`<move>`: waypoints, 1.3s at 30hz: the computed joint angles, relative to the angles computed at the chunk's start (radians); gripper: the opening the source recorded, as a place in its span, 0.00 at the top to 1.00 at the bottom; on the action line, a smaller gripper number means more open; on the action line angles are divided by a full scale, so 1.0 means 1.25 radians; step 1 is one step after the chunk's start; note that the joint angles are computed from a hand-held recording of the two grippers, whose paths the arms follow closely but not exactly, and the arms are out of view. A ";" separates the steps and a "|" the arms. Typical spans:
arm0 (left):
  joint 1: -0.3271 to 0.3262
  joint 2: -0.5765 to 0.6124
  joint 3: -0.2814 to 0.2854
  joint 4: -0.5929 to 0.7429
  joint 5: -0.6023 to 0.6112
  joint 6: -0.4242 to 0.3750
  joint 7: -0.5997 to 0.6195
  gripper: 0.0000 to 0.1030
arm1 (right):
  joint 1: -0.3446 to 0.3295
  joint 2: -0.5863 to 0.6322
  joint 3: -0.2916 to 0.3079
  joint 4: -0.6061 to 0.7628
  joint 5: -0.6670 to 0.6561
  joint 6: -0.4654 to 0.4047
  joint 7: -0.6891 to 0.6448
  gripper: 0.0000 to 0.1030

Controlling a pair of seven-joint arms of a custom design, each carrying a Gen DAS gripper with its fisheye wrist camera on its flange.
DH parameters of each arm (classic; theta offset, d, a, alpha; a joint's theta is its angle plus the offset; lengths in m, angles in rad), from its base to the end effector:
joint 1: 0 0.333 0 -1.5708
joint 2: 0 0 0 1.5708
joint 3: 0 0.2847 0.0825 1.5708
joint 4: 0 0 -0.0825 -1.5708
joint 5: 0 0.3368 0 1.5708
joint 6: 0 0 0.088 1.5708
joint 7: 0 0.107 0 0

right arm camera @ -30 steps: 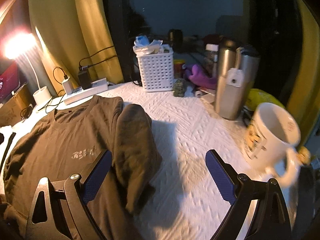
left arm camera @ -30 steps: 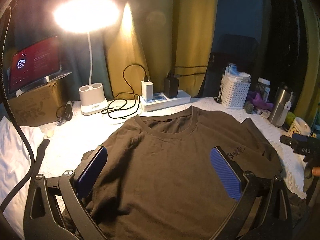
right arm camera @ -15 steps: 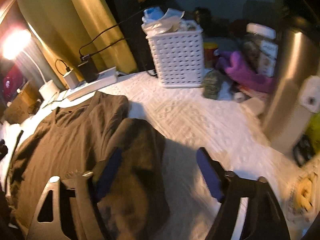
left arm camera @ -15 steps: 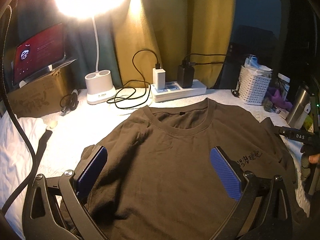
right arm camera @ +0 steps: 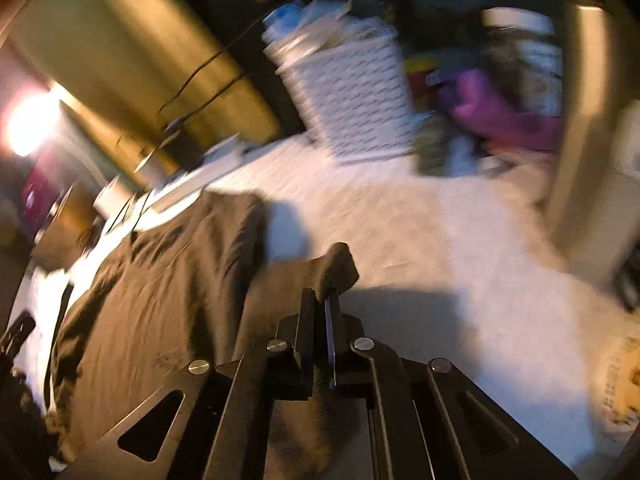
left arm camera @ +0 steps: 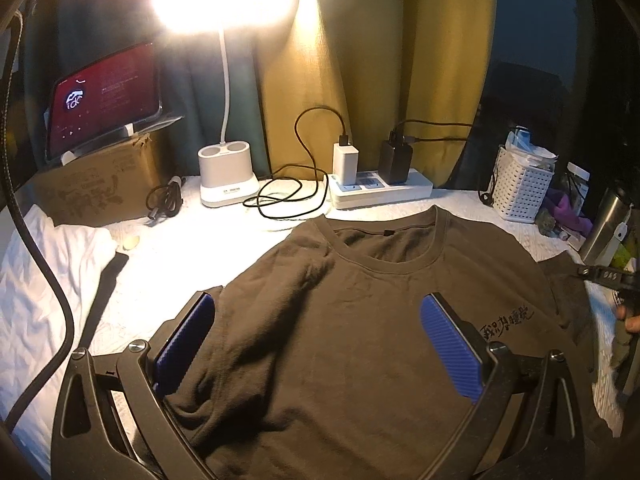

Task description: Fold small clothes

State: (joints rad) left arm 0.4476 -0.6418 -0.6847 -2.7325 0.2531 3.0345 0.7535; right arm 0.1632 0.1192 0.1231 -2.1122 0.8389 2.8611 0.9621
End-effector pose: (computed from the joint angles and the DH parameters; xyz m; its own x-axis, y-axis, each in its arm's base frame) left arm 0.3727 -0.1221 0.4591 0.2536 -0.9668 0.0324 -0.5879 -0.1807 -0.7885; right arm 0.5446 0.1160 0.4152 0.2453 -0.9209 -0.3031 -0.7922 -0.0102 -0.6102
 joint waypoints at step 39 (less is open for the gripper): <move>-0.214 0.103 0.403 -0.100 -0.286 0.089 0.474 0.01 | 0.040 -0.039 0.125 -0.042 -0.935 0.049 0.897 0.97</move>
State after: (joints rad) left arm 0.1799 -0.5136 -0.1805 -2.8570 -0.1050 3.1452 1.3454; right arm 0.2133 0.0707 0.2790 -2.1652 -0.3303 2.9219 2.0832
